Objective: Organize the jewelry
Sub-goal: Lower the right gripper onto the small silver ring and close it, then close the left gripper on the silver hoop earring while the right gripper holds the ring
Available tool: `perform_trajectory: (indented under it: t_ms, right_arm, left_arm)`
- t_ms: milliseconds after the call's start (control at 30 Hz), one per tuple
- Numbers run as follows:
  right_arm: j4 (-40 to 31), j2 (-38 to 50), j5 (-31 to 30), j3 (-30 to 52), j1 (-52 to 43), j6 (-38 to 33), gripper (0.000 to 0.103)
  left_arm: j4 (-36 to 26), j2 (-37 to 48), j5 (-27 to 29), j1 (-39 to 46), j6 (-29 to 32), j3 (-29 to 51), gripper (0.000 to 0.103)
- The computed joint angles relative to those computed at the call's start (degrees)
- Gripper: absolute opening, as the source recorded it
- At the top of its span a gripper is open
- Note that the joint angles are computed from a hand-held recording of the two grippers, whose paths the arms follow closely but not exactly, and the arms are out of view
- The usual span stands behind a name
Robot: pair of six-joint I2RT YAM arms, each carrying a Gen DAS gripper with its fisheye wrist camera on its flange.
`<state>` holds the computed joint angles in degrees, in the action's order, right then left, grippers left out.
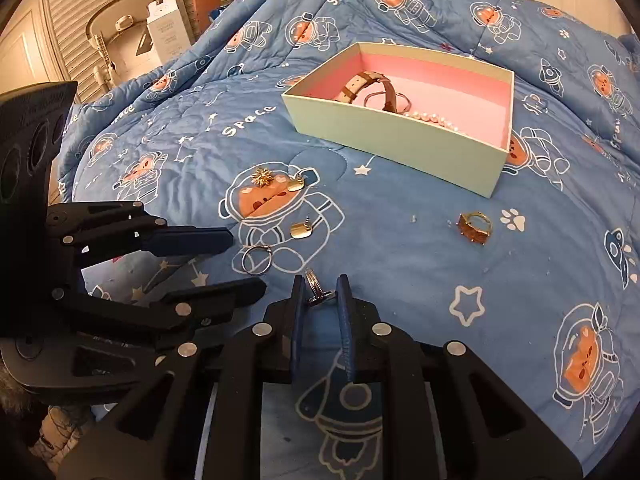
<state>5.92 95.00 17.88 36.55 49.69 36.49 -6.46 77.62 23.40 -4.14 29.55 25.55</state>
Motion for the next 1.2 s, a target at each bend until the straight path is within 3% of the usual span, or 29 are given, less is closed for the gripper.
perform_trajectory:
  t_ms: [200,833,1200]
  right_arm:
    - [-0.2,-1.5,0.5,-1.7,-0.6,1.7,0.017]
    - [-2.0,-5.1,2.0,-3.1,0.5,4.1,0.017]
    - [-5.3,-9.7,2.5,-0.4,-2.6,-0.6,0.017]
  left_arm:
    - [1.2,1.3,-1.9,-3.1,-0.3,0.4,0.018]
    - [-4.2,-6.4,2.1,1.4,-0.9,0.2,0.018]
    - [-7.7,-4.2,5.6,5.0,-3.1,6.9,0.018]
